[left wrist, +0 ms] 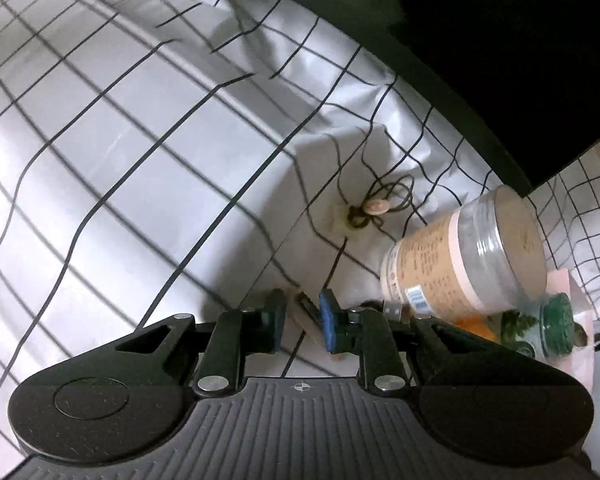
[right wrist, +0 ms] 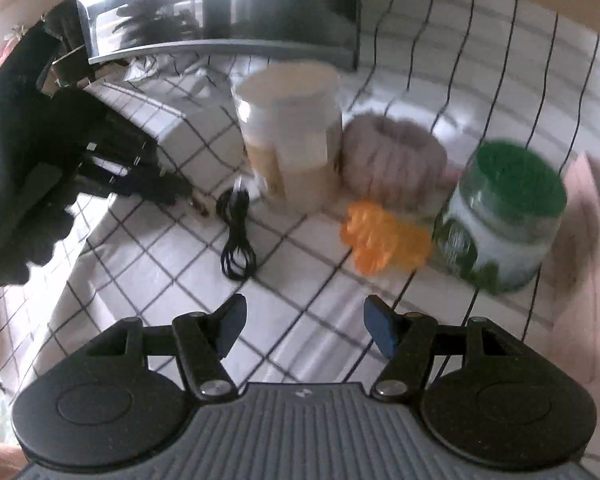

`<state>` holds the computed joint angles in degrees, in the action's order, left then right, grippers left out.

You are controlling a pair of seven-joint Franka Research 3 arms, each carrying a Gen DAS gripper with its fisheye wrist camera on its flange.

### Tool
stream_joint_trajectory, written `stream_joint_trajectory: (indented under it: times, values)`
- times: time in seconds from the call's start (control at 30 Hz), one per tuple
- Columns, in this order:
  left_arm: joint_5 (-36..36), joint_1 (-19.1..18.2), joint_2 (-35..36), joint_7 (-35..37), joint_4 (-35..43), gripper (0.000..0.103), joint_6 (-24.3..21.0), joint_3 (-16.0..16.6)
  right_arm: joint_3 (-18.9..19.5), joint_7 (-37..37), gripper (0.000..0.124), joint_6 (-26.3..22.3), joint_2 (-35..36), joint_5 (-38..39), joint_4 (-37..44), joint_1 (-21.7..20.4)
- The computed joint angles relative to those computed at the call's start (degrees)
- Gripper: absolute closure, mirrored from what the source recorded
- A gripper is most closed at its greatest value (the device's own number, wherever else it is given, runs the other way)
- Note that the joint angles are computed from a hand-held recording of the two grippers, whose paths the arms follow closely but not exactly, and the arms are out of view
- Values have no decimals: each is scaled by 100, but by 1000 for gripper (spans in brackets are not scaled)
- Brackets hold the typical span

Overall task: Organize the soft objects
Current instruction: 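Move both tools back toward the remaining items beside the jars, then grasp the white hair clip with the left tool while the right tool approaches the black cable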

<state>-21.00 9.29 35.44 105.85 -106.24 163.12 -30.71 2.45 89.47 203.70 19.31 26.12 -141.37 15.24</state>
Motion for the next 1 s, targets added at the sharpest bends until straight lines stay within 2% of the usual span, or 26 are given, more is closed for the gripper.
stream_joint_trajectory:
  times: [0.1, 0.13, 0.23, 0.3, 0.37, 0.47, 0.67, 0.87, 1.0]
  values:
    - [240, -247, 17, -74, -8, 82, 285, 136, 368, 467, 56, -48, 100, -592, -33, -531]
    - [386, -325, 10, -72, -24, 82, 365, 182, 428, 575, 54, 120, 133, -722, -83, -604]
    - [894, -460, 2, 83, -113, 81, 612, 224, 373, 675, 50, 122, 147, -821, -66, -543]
    - [1238, -521, -28, 163, -249, 81, 854, 260, 457, 859, 44, 209, 187, -1011, -79, -667]
    - [1502, -520, -55, 177, -369, 81, 1035, 256, 557, 1091, 39, 326, 271, -1232, -56, -812]
    - [1803, -329, -46, 243, -520, 81, 1236, 86, 616, 1376, 34, 479, 330, -1482, -68, -935]
    - [2294, -56, -6, 193, -602, 81, 1240, -137, 645, 1858, 25, 669, 435, -1804, -40, -1037]
    - [2387, 172, 94, 170, -552, 81, 1142, -351, 277, 1367, 21, 399, 432, -1287, 104, -456]
    - [2557, -134, -26, 100, -543, 81, 1102, -54, 437, 1368, 22, 441, 444, -1521, 77, -706]
